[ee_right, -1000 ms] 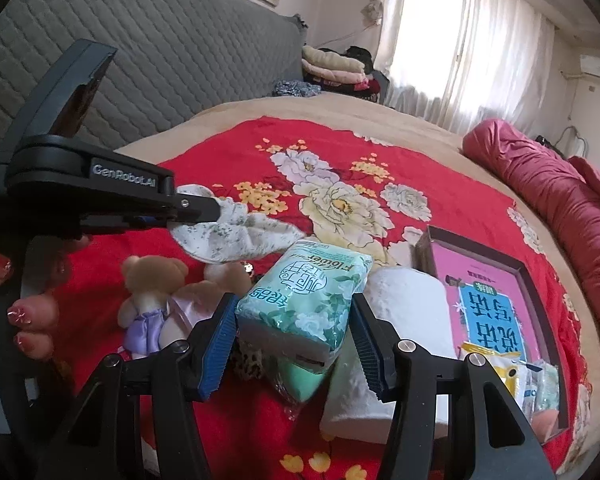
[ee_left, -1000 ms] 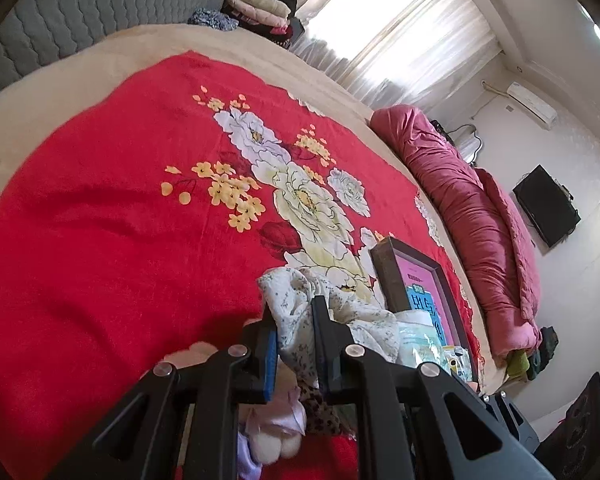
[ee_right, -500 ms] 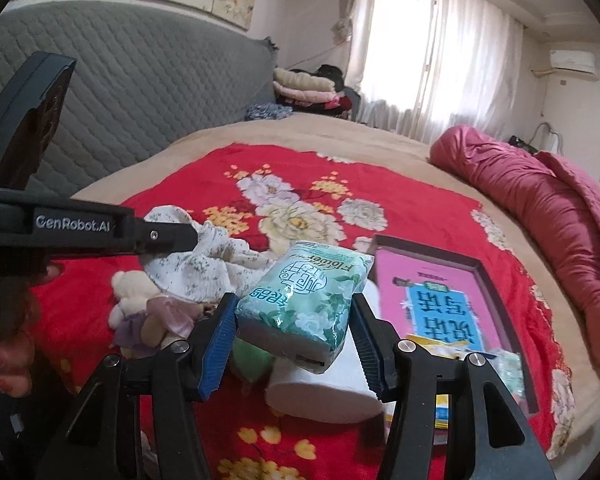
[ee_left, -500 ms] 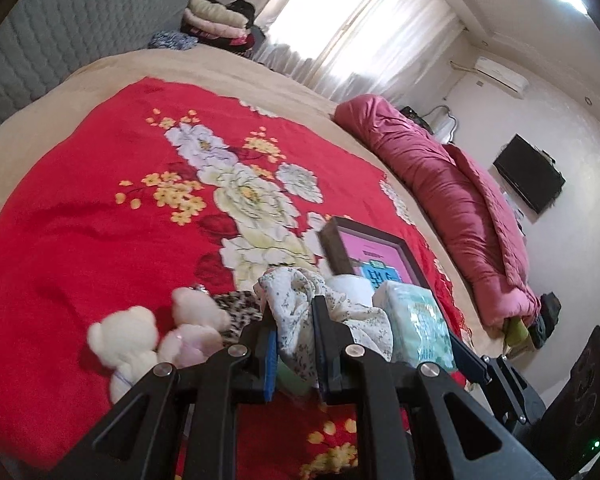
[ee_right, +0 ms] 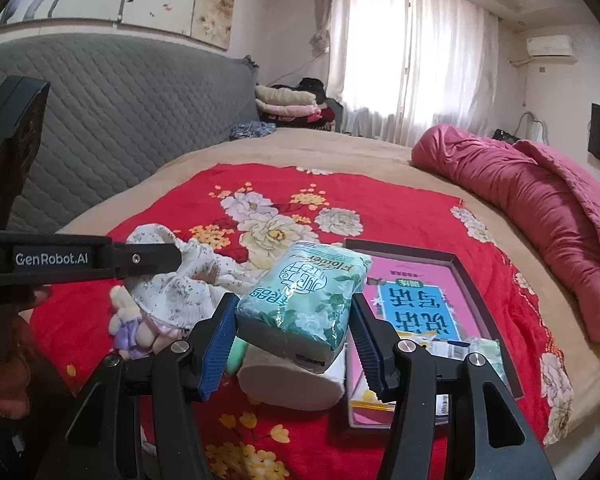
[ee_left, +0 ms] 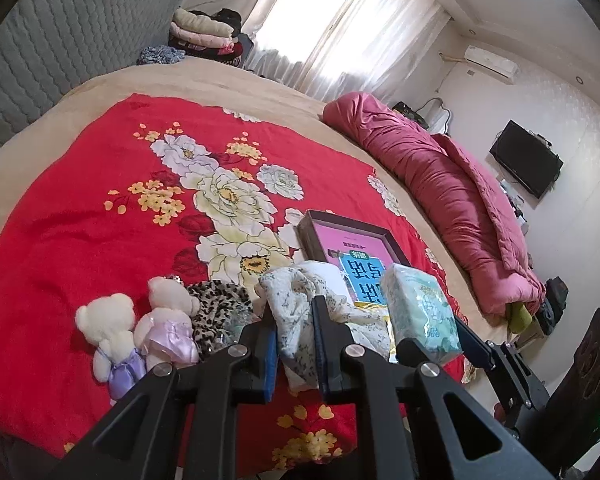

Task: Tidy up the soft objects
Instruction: 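Lift the floral cloth and green tissue pack and carry them over the tray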

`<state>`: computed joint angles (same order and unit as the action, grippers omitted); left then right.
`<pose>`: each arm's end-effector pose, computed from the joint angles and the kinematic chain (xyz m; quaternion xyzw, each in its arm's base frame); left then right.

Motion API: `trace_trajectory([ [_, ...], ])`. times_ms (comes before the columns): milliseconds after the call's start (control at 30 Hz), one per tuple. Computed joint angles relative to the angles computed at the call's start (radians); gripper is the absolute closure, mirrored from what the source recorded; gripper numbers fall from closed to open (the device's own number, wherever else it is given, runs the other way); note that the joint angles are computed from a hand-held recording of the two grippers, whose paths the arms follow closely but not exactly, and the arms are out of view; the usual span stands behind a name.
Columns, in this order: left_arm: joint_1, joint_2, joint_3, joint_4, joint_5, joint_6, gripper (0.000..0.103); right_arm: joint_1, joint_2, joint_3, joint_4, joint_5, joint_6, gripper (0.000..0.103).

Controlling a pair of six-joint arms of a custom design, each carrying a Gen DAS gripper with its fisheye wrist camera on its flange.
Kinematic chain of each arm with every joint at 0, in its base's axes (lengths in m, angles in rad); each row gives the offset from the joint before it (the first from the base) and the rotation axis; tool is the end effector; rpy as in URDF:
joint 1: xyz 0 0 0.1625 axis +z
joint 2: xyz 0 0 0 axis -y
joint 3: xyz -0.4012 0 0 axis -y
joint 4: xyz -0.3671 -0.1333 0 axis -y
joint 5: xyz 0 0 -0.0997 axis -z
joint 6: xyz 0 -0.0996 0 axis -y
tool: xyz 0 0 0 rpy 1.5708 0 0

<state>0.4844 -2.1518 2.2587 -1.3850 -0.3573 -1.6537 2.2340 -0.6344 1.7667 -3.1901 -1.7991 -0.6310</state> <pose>-0.0982 -0.3077 0.3966 -0.1476 0.8035 -0.5289 0.2299 0.4644 -0.4145 0.0288 0.5594 -0.7858 0.2413 0.1067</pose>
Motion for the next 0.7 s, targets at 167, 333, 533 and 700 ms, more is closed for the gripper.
trace_trajectory([
  [167,-0.018,0.04,-0.007,-0.012,0.001,0.014,0.087,-0.014,-0.023,0.018,-0.024,0.003,0.013,0.046],
  [333,-0.019,0.094,0.001,-0.114,0.003,0.1,0.087,-0.029,-0.041,0.03,-0.041,0.002,0.03,0.046],
  [533,-0.015,0.149,0.008,-0.206,-0.001,0.159,0.087,-0.047,-0.06,0.046,-0.071,0.004,0.03,0.046],
  [700,0.0,0.196,0.01,-0.302,-0.004,0.239,0.087,-0.064,-0.073,0.053,-0.082,0.006,0.044,0.046],
])
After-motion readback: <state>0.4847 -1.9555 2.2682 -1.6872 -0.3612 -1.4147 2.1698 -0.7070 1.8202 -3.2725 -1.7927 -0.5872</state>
